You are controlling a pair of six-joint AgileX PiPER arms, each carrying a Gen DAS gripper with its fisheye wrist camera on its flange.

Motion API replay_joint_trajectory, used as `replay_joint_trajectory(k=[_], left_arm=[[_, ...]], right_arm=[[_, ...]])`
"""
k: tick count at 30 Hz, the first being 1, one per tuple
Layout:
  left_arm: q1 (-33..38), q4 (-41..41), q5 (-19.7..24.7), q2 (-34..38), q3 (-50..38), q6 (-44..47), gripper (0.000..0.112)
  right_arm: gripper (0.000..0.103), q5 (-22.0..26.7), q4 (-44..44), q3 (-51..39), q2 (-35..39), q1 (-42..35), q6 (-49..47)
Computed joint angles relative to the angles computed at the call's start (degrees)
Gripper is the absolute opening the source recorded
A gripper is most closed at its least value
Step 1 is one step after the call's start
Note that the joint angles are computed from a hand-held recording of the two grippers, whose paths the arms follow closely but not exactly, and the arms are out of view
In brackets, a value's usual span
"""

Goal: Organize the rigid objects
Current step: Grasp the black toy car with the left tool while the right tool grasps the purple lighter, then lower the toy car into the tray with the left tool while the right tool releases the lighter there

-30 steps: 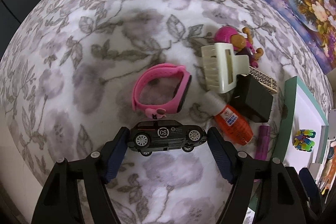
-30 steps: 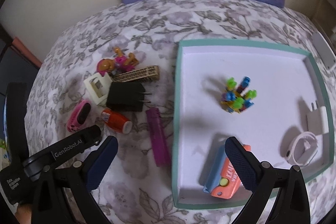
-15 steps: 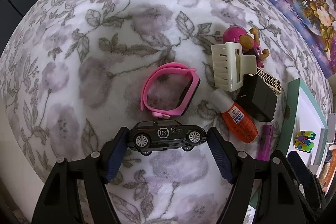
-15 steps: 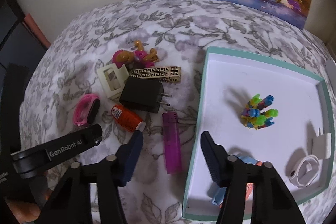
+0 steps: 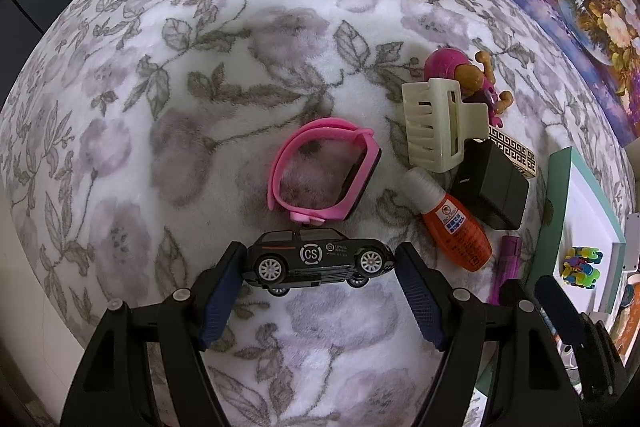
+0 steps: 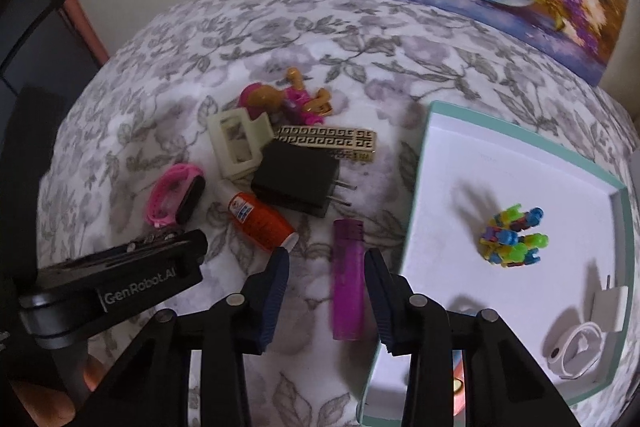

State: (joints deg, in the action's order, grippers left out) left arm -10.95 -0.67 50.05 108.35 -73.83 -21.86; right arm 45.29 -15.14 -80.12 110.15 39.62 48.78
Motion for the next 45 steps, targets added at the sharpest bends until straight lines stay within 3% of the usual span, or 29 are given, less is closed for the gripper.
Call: replay_joint_trajectory(k=[13, 17, 26, 27, 45], left_arm=[[0.4, -0.3, -0.1, 0.1, 0.1, 0.5, 0.077], [0.3, -0.2, -0.1, 0.1, 0.1, 0.5, 0.077], [-0.3, 1.2, 0.0, 0.1, 0.0, 0.2, 0.077], [-0.4, 1.3, 0.1, 0.1, -0.1, 0.3, 0.077], [0.0, -0.5, -2.2, -6.1, 0.8, 1.8, 0.077]], right_arm=[[0.041, 3.5, 3.4, -2.8, 4.9, 0.1, -3.0], [0.041, 2.3, 5.7, -2.4, 5.1, -0.1, -4.7], [0.025, 1.9, 4.2, -1.4, 4.9, -0.1, -2.4], [0.021, 1.8, 4.3, -1.1, 4.5, -0.3, -2.7], [0.021, -1.3, 4.9, 2.1, -3.4, -2.1, -2.5]])
